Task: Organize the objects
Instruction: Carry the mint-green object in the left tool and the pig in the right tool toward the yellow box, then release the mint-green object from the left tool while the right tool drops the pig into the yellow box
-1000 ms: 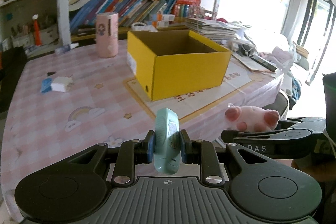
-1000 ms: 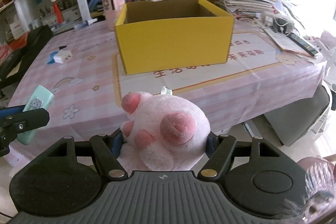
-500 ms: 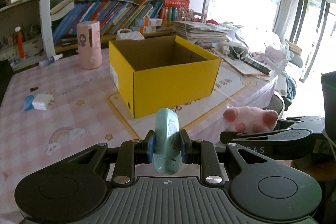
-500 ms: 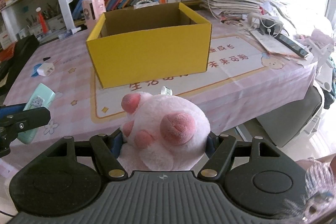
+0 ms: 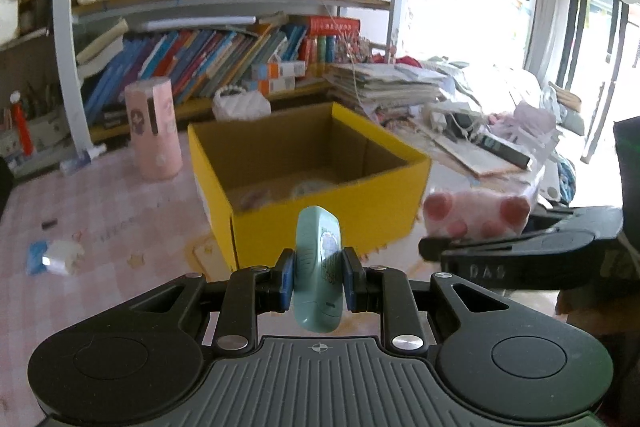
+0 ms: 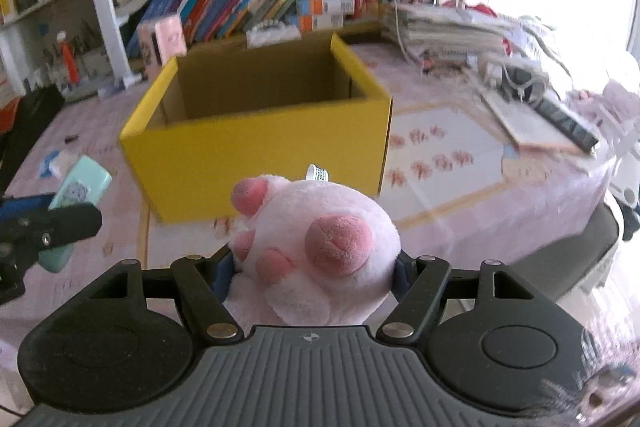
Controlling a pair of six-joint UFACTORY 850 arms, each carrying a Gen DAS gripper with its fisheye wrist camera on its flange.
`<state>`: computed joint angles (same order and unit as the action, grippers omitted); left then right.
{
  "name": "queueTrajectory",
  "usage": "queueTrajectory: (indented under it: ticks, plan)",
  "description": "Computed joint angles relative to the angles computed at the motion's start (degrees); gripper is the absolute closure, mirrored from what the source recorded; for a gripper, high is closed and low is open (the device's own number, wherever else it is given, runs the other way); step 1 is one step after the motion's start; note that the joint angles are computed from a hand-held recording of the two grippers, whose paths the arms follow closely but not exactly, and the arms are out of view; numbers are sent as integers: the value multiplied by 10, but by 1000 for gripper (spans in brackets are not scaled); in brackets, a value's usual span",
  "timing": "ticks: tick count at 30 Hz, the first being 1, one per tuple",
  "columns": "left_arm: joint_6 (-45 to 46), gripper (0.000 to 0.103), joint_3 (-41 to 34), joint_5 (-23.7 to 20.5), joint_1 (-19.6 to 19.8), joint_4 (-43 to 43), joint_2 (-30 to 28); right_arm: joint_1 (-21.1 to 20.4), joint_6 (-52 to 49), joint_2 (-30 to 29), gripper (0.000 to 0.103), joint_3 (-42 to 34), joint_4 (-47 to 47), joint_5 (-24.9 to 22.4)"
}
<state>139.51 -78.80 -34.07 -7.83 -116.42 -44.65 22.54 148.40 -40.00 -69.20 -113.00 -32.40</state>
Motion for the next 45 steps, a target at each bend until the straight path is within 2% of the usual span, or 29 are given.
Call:
queueTrajectory:
  ticks: [6,12,22,29,37,39,41,45]
  plan:
    - [30,80,-63,12,-21,-57,-27,-35,46,0,34,-23,-104,-39]
    - [38,80,-135,50,-39,-94,-66,-66,50,-18,34,-66,-192,-56]
    - [1,80,-223,123,-60,-71,-124,-102,-4,-88,34,-172,-243,18]
    - [-104,80,-274,180,-68,30,-162,-113,-121,-143,34,-254,-210,114]
    - [-254,80,-313,210,-70,176,-189,-119,-295,-189,33,-319,-72,184]
    - [-265,80,-315,209,-70,186,-190,-121,-369,-198,33,-334,0,202]
    - [-265,80,-316,210,-70,187,-190,-124,-400,-204,31,-343,40,213]
    - [-202,76,-304,209,-69,127,-185,-123,-463,-209,29,-353,101,212]
